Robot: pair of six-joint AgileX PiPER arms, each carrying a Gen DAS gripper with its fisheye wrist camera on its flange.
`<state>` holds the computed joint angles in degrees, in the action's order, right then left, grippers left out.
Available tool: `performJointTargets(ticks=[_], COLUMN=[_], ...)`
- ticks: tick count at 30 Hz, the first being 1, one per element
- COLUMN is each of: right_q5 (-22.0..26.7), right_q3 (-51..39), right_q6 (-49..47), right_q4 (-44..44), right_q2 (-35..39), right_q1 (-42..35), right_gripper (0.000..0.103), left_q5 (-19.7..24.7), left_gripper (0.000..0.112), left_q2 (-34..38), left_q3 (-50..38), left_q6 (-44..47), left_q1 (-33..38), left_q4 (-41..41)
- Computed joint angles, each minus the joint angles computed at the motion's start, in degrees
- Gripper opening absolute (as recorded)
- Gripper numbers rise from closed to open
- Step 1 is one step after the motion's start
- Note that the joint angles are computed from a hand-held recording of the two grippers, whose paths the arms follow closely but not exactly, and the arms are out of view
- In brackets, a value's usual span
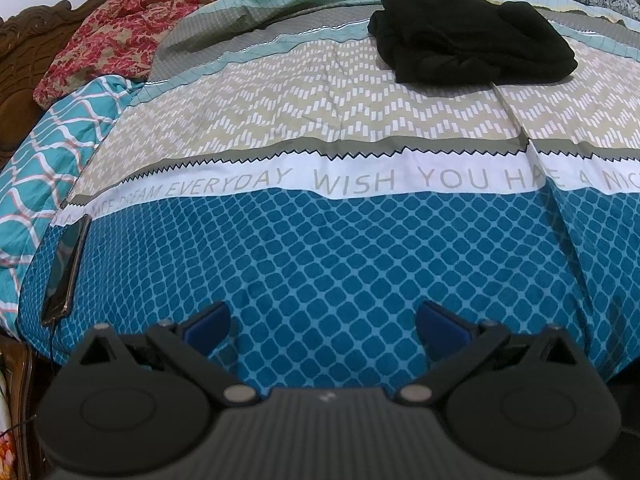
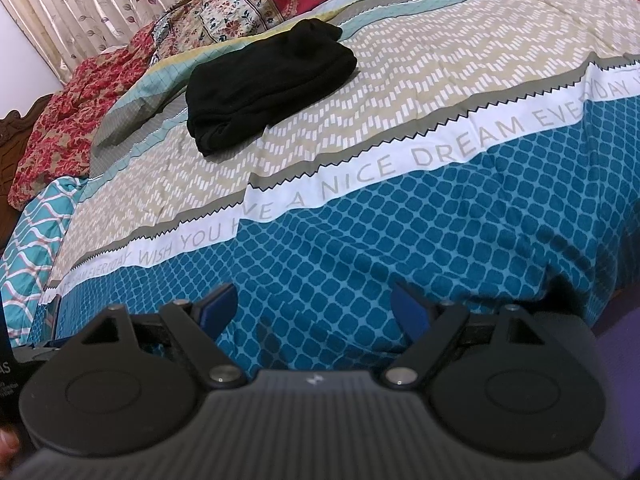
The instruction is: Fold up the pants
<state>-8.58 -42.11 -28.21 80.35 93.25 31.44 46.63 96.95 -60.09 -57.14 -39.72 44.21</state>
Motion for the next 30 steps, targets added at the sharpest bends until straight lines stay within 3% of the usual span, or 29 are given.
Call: performJointTargets(ticks=[30], right_q5=[0.34], right_q3=[0.09], right_q6=[-0.56], right_q4=[0.35], right_q2=[-0.22], right_q1=[-0.27], right_gripper=[0.086], left_q5=[-0.19], left_gripper=[0.103], left_q2=[0.16], left_q3=[0.31], left_q6=[-0.12], left_q1=[0.02], left_q4=[0.26])
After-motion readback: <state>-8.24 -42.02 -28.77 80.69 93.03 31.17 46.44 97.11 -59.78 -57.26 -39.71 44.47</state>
